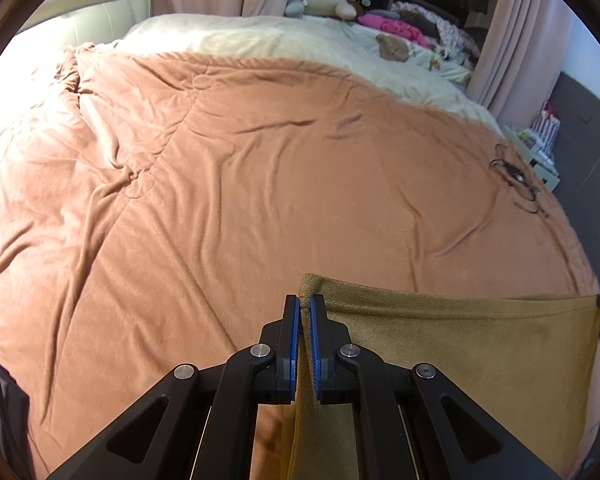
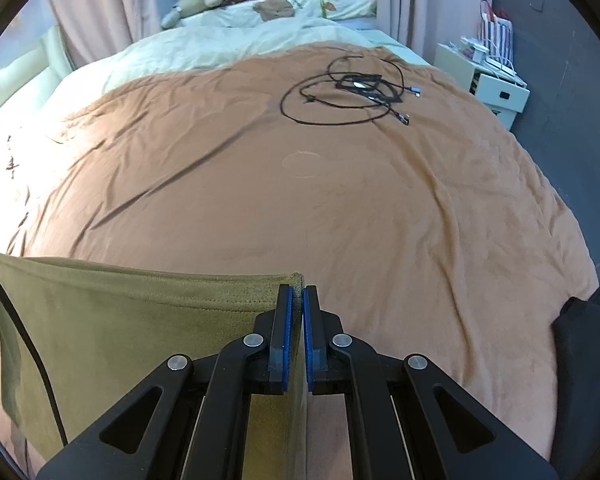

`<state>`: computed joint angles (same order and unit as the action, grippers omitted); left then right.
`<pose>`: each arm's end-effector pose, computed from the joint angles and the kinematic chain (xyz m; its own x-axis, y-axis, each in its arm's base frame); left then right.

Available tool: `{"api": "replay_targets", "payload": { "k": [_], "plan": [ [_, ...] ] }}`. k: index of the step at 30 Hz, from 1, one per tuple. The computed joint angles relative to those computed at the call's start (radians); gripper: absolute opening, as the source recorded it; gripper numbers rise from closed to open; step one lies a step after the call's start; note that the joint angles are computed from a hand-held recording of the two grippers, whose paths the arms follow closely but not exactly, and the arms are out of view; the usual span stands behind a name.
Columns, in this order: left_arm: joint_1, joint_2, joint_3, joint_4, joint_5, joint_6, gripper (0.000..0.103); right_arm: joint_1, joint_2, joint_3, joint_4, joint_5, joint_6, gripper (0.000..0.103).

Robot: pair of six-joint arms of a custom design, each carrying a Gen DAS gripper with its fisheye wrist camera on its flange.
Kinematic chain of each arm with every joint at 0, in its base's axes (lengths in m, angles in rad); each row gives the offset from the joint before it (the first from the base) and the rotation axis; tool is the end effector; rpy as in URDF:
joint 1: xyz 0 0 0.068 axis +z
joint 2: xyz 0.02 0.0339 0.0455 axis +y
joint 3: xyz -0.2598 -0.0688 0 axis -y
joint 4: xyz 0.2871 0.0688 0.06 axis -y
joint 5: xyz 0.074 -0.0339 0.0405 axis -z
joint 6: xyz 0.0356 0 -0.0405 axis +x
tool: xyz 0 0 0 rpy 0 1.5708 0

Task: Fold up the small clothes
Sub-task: 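Open both tools and release the folded edge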

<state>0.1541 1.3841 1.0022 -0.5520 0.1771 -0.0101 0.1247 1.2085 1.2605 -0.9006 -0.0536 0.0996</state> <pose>0.3225 0.0437 0.2298 -0.7939 -0.1334 -0.5932 -0.0556 0.9875 -0.1476 0.2815 0.0372 0.3491 -0.7567 0.0052 -0.6538 -0.0845 0.9908 0.1057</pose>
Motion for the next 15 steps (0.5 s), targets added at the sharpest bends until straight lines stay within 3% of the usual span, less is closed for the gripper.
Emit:
{"api": "replay_targets", "payload": {
  "k": [9,13,15],
  "plan": [
    [-0.033,0.233,0.064,0.083,-0.092,-0.015,0.006,0.069,0.233,0.074,0.068,0.112,0.023,0.002],
    [-0.049,0.266,0.061,0.093,-0.16,-0.043,0.011,0.094,0.283,0.097,0.08,0.206,0.082,0.004],
    [-0.037,0.247,0.046,0.096,-0.136,-0.051,0.013,0.102,0.265,0.089,0.097,0.226,0.092,0.008]
  ]
}}
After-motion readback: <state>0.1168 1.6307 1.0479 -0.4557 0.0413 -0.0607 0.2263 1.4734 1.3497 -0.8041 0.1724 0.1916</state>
